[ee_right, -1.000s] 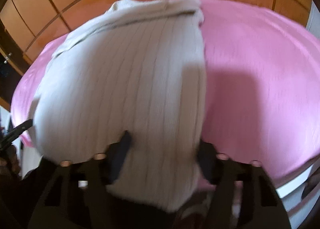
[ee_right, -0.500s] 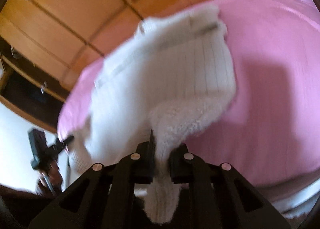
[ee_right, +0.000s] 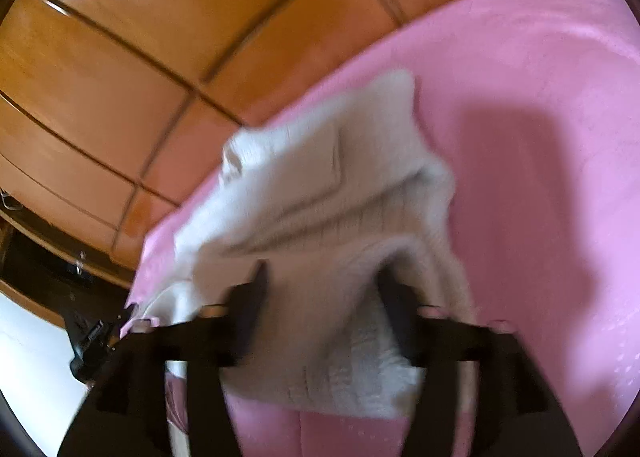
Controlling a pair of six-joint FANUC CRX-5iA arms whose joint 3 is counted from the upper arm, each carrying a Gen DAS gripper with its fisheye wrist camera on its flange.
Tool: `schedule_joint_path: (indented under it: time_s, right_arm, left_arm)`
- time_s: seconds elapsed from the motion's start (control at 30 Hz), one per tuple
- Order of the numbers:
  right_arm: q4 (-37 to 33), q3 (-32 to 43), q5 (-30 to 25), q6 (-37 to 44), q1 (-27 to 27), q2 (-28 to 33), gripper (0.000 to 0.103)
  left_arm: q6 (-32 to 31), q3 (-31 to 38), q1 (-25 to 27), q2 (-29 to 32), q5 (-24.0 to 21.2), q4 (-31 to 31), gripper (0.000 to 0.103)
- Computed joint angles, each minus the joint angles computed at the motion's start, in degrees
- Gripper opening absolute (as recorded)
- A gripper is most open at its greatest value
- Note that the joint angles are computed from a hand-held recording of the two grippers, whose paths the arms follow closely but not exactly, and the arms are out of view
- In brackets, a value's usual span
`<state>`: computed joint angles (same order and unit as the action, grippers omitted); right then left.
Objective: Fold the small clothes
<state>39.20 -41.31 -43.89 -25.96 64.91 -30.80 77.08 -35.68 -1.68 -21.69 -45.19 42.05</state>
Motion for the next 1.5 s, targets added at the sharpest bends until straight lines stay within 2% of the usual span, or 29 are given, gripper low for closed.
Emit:
schedule_joint_path:
  time_s: [0.07, 0.1, 0.2, 0.3, 0.37, 0.43, 0.5, 0.53, 0.57, 0.63, 0.73, 0.9, 1.03, 1.17, 1.27, 1.3, 1.33, 1.37, 1.4, 1.43, 1.47, 1.5]
  right_arm:
    - [1.4, -2.4, -1.5, -1.7, 1.7, -4.1, 0.078]
    - [2.1, -3.0, -3.4, -3.0, 3.2, -5.3, 0.079]
    - [2.2, -4.4, -9.8, -4.0, 9.2, -9.0, 0.080]
    - [-0.5, -3.9, -14.0, -1.7, 13.4, -8.4, 0.079]
    - [-1.9, -3.2, -13.2, 0.9, 13.3, -5.9, 0.068]
    - [-1.6, -2.0, -12.3, 2.4, 11.5, -1.6, 0.061]
    - [-0.6, -0.6, -12.2, 3.0, 10.5, 1.9, 0.046]
    - [-1.2, 0.3, -11.8, 4.1, 9.6, 3.2, 0.030]
    - [-1.8, 0.8, -10.7, 5.1, 8.5, 3.9, 0.022]
    - [-2.4, 1.9, -11.1, 5.4, 8.5, 4.0, 0.018]
    - [0.5, 1.0, -13.3, 2.5, 11.6, 1.3, 0.015]
    - [1.8, 0.3, -18.5, -1.5, 19.0, -3.1, 0.015]
    - [0.1, 0.9, -25.5, -4.4, 27.4, -5.5, 0.014]
    - [-3.1, 0.3, -32.0, -9.8, 36.5, -8.7, 0.014]
    - [-5.5, -0.4, -34.3, -13.2, 41.0, -10.5, 0.015]
    - [-6.9, 0.7, -34.9, -10.7, 40.5, -9.4, 0.017]
    - [-7.6, 1.8, -35.1, -8.1, 39.4, -8.3, 0.022]
    - [-7.5, 2.2, -34.7, -6.3, 38.4, -8.1, 0.029]
    - [-7.2, 3.0, -35.3, -4.7, 37.1, -7.5, 0.032]
    - [-6.3, 3.3, -35.9, -3.7, 36.1, -7.1, 0.040]
    - [-5.1, 3.4, -35.8, -2.4, 34.7, -6.8, 0.046]
    - [-3.9, 3.2, -36.1, -1.7, 33.7, -6.6, 0.049]
  left_arm:
    - [-2.3, -1.3, 1.9, -1.5, -0.7, -0.3, 0.062]
    - [-3.9, -2.2, 2.8, -2.2, -1.4, 0.6, 0.062]
    - [-9.9, -5.9, 5.7, -4.1, -4.5, 3.5, 0.062]
    - [-13.6, -8.8, 7.2, -5.7, -8.5, 3.6, 0.062]
    - [-14.9, -9.8, 6.5, -5.4, -9.0, 4.4, 0.062]
    - [-15.4, -10.5, 4.0, -5.8, -7.0, 4.7, 0.062]
    - [-14.6, -9.6, 2.2, -4.8, -6.3, 4.0, 0.044]
    - [-12.0, -8.1, 1.1, -4.0, -5.8, 1.0, 0.027]
    - [-10.7, -7.2, 0.2, -3.6, -5.2, -0.9, 0.017]
    - [-11.0, -8.0, 0.2, -4.9, -4.7, -0.1, 0.013]
    - [-12.8, -9.9, 2.3, -8.7, -6.5, 2.1, 0.011]
    - [-14.3, -12.9, 7.4, -14.6, -12.3, 4.3, 0.010]
    - [-14.5, -14.9, 12.4, -20.8, -20.0, 3.8, 0.010]
    - [-14.7, -17.7, 22.4, -29.8, -34.8, 2.1, 0.010]
    - [-15.4, -18.6, 26.4, -32.8, -42.1, 0.1, 0.013]
    - [-14.9, -18.3, 26.8, -33.0, -42.4, -0.4, 0.015]
    - [-14.9, -17.8, 27.9, -33.3, -42.6, -0.9, 0.023]
    - [-15.2, -17.5, 28.1, -33.0, -42.4, -0.8, 0.042]
    - [-15.6, -17.1, 29.0, -32.8, -41.9, 0.1, 0.052]
    - [-15.5, -16.8, 29.0, -32.6, -40.5, 1.0, 0.061]
    - [-15.5, -16.4, 27.6, -31.9, -38.4, 1.5, 0.061]
    - [-15.4, -15.3, 24.3, -30.2, -34.6, 1.1, 0.061]
